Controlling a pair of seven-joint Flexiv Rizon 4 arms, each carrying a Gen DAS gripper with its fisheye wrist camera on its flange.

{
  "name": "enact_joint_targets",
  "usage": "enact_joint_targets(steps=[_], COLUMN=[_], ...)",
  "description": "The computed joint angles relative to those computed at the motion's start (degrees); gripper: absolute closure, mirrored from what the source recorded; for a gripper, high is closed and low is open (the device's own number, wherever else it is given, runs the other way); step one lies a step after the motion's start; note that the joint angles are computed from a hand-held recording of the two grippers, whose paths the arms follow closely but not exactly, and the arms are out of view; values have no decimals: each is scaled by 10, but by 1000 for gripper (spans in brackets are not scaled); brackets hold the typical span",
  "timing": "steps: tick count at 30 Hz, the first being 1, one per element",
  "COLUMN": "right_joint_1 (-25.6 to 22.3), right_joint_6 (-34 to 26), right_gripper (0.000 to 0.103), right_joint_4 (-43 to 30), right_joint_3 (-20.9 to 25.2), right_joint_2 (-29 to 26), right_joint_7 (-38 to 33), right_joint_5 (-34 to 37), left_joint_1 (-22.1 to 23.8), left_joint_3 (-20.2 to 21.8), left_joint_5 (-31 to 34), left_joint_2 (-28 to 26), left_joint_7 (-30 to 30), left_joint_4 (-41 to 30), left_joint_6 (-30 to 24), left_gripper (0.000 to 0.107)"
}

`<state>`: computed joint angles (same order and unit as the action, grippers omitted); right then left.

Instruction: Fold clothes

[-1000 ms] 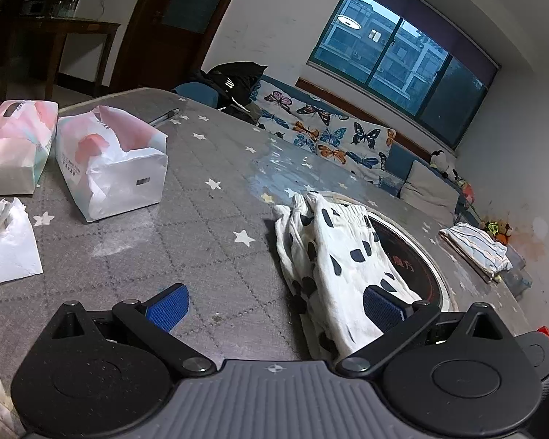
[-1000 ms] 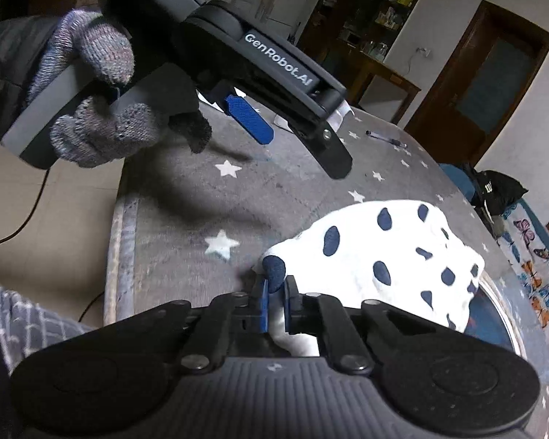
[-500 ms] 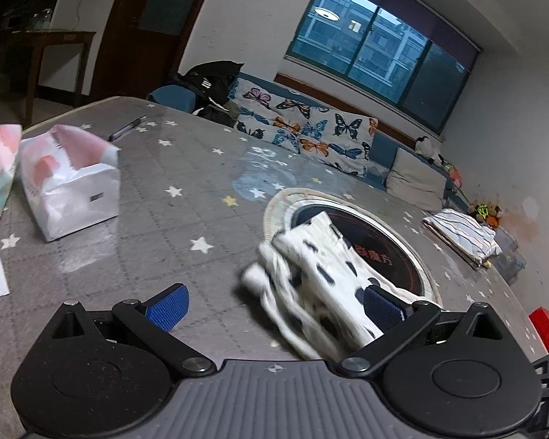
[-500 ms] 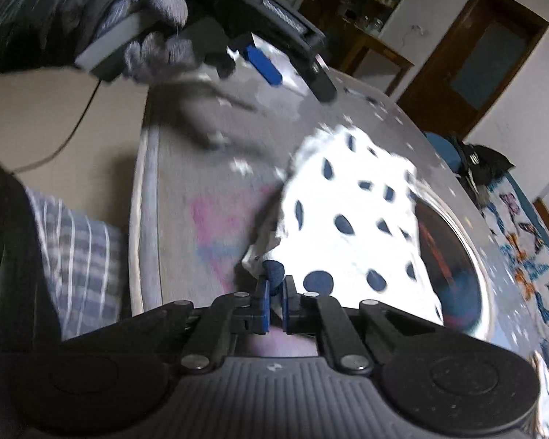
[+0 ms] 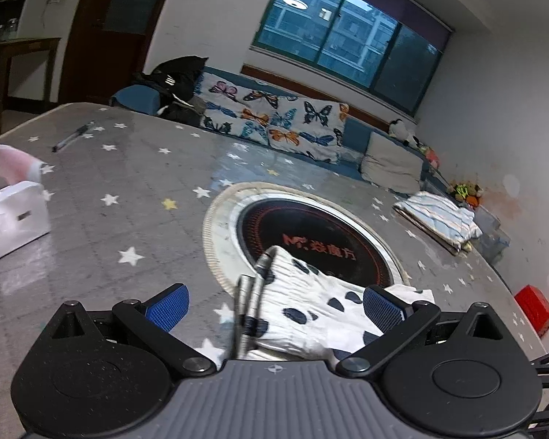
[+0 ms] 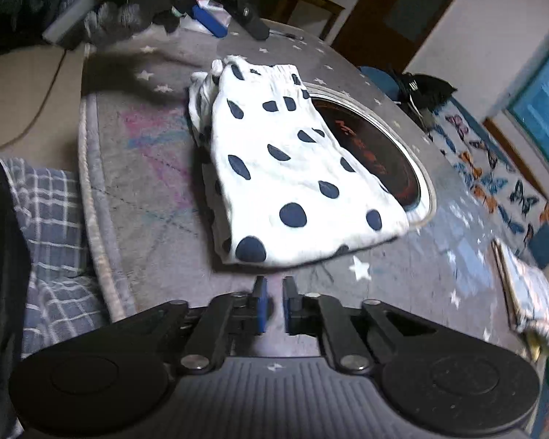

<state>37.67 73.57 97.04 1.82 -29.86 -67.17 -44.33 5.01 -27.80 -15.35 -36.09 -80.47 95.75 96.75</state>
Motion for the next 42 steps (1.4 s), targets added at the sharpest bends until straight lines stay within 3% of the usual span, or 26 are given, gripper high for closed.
enact_joint_targets(steps=[6, 8, 10, 15, 20, 25, 30, 37, 42], right_joint_1=[10, 19, 28, 23, 37, 30, 10, -4, -6], right_joint_6=[41, 62, 77, 86, 92, 78, 72, 38, 12], right_gripper=[90, 79, 77, 77, 77, 77, 75, 75, 76], right_joint_4=[9, -1, -18, -56, -50, -49, -94, -228, -324], right_joint_3=[-16, -34, -50, -38, -54, -41, -4, 46, 73], right_joint_2=[17, 9, -5, -46, -58, -56, -74, -151, -207], right_joint_7=[82, 112, 135, 131, 144, 125, 77, 9, -28], right_joint_5=[-1, -15, -26, 6, 26, 42, 74, 154, 212], left_joint_1=[-27, -40, -44, -38, -48, -57, -47, -18, -12], left_joint_3=[28, 44, 50, 46, 64, 79, 67, 32, 30], left_joint_5=[-1, -1, 0, 3, 4, 0, 0, 9, 16], left_joint_2=[-14, -15, -14, -10, -9, -8, -7, -3, -3], left_joint_7=[6, 7, 10, 13, 12, 10, 11, 10, 4], left_joint_4=[-23, -26, -24, -5, -1, 4, 11, 26, 27], left_joint_6=[-12, -13, -12, -4, -10, -15, -6, 10, 9], left_gripper=[4, 4, 4, 4, 4, 4, 4, 4, 4])
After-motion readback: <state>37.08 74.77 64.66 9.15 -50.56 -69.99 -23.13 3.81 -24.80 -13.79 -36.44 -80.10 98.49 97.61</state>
